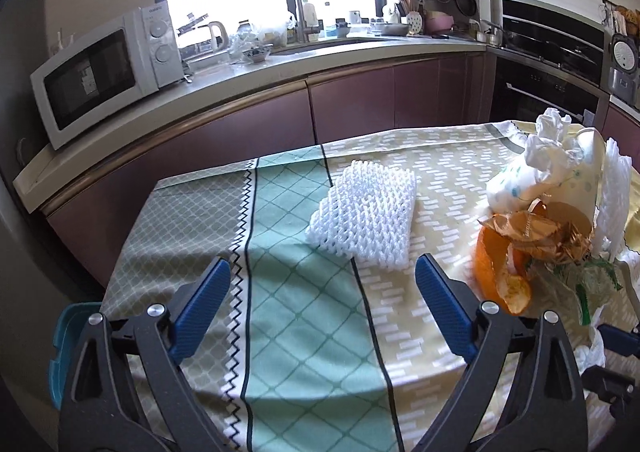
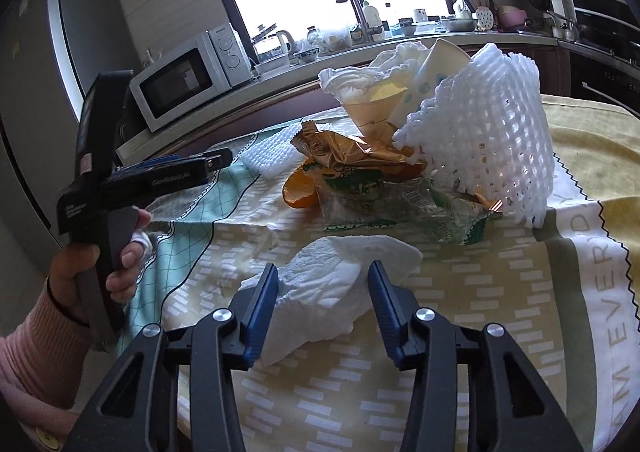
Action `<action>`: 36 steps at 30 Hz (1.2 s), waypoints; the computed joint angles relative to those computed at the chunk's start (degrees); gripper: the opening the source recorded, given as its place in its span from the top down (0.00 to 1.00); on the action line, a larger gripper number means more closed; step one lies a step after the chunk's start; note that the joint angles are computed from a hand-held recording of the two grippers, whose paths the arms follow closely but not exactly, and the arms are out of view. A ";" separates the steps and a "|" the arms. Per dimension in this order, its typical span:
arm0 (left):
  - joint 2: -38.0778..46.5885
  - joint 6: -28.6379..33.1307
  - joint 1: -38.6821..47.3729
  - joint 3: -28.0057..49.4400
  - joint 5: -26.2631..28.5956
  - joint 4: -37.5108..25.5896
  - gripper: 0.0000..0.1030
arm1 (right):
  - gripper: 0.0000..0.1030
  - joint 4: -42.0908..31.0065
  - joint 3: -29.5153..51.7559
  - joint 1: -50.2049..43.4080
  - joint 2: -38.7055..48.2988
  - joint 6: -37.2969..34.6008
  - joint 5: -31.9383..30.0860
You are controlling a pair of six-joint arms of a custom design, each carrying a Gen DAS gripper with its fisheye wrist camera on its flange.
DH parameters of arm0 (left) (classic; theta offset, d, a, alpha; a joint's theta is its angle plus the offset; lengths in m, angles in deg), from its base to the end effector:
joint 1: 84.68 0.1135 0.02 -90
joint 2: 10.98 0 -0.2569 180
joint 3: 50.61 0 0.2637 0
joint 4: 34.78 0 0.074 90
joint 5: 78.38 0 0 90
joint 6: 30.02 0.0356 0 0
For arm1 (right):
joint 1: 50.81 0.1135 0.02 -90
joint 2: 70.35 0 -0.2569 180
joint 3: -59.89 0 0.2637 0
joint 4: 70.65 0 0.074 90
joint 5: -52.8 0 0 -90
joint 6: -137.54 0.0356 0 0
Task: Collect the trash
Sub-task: 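Grasp the white foam net with the left gripper while the right gripper grasps the white tissue, then carry the foam net and tissue to the teal bin and release both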
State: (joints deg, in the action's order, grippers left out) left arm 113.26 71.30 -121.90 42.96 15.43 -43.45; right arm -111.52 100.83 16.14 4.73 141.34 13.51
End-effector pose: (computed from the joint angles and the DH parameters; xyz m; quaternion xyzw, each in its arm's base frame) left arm 0.3777 -0.2898 0.1219 0.3843 0.8177 -0.1251 0.4100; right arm 0.1025 0.1706 0.1205 0.2623 0.8585 0.0452 0.4383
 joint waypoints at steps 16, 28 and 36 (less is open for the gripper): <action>32.11 -2.54 0.62 55.66 6.92 -37.95 0.60 | 0.75 7.44 -4.59 -2.85 -6.56 -8.77 -1.95; 13.56 -4.45 4.05 25.06 16.65 -22.65 0.89 | 0.81 8.82 -1.05 -4.00 -5.62 -15.05 -1.47; -2.85 -2.89 11.23 2.89 22.35 -11.31 0.89 | 0.83 13.63 2.51 -4.80 -3.97 -24.07 -2.38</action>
State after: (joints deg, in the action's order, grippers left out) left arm 110.40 68.41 -110.67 45.85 37.78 -54.77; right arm -97.88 103.34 11.34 0.76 117.27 11.13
